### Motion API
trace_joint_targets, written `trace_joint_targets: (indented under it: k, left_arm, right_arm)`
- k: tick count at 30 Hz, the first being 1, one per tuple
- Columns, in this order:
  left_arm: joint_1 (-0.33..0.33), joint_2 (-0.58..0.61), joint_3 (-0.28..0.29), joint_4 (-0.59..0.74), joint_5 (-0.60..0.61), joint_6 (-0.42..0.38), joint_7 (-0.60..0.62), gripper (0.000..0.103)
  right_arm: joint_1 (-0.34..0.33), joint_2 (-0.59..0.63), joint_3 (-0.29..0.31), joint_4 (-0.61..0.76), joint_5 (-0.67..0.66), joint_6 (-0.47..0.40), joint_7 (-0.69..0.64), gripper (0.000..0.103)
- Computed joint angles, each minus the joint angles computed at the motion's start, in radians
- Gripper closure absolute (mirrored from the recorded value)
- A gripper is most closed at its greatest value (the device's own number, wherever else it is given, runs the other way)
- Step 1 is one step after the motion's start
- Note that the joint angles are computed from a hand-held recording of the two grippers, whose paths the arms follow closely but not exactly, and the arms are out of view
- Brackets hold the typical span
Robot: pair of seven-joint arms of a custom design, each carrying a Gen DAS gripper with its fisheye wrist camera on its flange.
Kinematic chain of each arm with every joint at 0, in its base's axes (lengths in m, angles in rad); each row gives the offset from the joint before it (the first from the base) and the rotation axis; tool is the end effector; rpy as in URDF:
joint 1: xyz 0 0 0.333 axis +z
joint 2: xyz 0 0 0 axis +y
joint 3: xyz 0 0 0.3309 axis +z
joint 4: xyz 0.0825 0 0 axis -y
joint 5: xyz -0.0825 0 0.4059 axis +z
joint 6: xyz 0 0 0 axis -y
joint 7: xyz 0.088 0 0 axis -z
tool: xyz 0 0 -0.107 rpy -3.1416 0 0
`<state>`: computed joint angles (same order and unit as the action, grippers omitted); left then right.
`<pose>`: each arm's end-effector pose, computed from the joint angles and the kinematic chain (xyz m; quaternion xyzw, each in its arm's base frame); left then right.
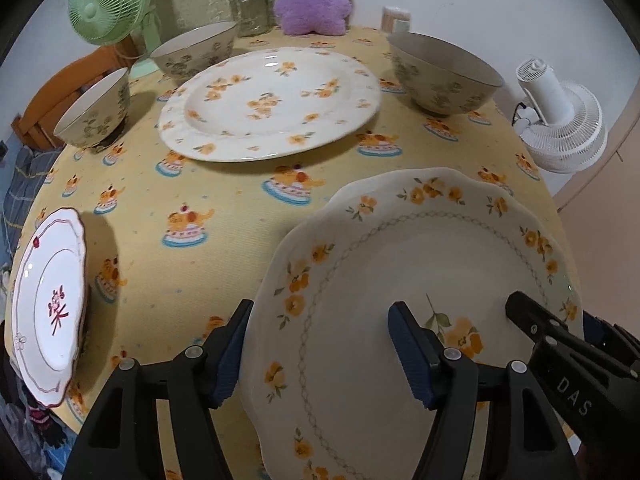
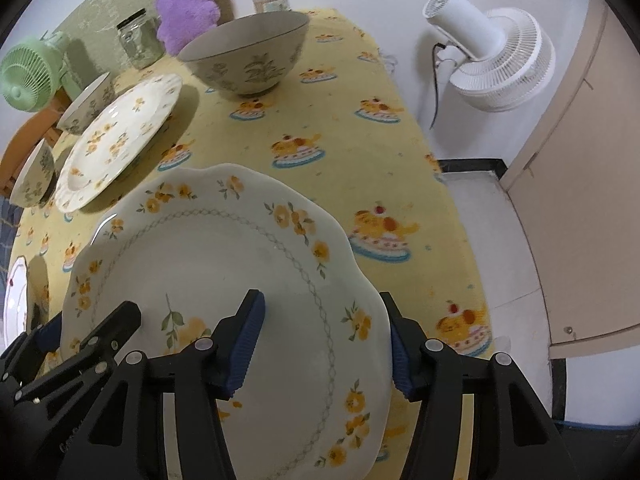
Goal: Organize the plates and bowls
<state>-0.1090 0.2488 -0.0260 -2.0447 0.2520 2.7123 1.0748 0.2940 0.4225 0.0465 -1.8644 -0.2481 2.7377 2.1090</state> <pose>0.6367 -0.0947 0.3641 -0.7417 0.6341 -0.1516 0.1576 0.6542 0.2388 0.3384 -0.6878 0.6879 -0.1358 0.1878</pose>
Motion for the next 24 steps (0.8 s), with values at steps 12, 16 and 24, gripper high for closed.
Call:
trace_joint_targets:
  k: [12,16,24]
  left_arm:
    - [0.074,-0.027,0.014,-0.03,-0.025,0.014,0.071,0.035]
    - [0.098,-0.025,0.009,-0.031,-0.072,0.01,0.123,0.035]
    - [0.126,-0.006,-0.003,-0.017,-0.161,0.006,0.242,0.036]
  right_arm:
    - [0.063,0.049,0.016,0.094,0.002,-0.062,0.013,0.043]
    - [0.097,0.066,0.004,0.131,-0.029,-0.091,0.048,0.043]
    - [0.125,0.087,-0.006,0.171,-0.063,-0.142,0.107,0.043]
